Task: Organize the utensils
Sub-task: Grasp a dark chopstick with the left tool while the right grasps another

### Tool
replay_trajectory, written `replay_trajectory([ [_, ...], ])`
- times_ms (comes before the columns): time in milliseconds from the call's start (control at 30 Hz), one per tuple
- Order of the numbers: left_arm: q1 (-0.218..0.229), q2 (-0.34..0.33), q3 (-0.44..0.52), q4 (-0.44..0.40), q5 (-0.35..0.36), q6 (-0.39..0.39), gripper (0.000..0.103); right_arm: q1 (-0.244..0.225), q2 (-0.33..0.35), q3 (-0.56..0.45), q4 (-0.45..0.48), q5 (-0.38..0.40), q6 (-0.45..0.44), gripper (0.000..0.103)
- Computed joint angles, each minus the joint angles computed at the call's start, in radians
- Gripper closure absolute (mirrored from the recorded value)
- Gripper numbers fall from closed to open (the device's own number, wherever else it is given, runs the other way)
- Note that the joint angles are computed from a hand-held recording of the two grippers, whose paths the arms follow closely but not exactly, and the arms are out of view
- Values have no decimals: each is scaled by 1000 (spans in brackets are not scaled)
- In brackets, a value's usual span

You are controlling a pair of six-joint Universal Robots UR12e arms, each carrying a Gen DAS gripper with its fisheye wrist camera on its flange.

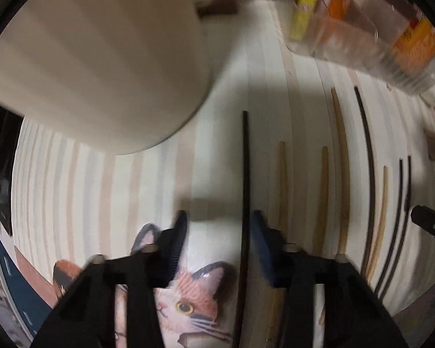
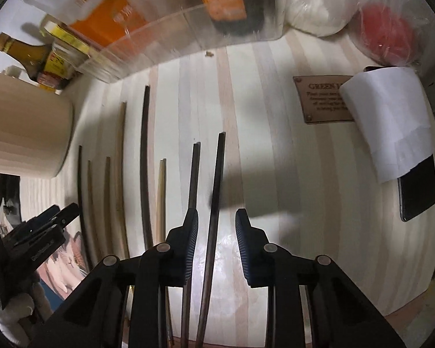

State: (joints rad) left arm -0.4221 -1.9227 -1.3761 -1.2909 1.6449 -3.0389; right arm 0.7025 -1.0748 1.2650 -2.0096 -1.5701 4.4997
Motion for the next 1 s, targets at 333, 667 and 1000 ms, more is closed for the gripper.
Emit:
replay_trajectory([
  [333, 40, 47, -67, -17, -52, -162, 100, 2, 67, -134, 201, 5, -128, 98],
  [667, 73, 125, -162, -49, -93, -139, 99, -18, 113, -227, 303, 110, -365, 97],
  [1000, 54, 85, -103, -70, -86, -114, 99, -28, 130, -263, 381, 157, -355, 89],
])
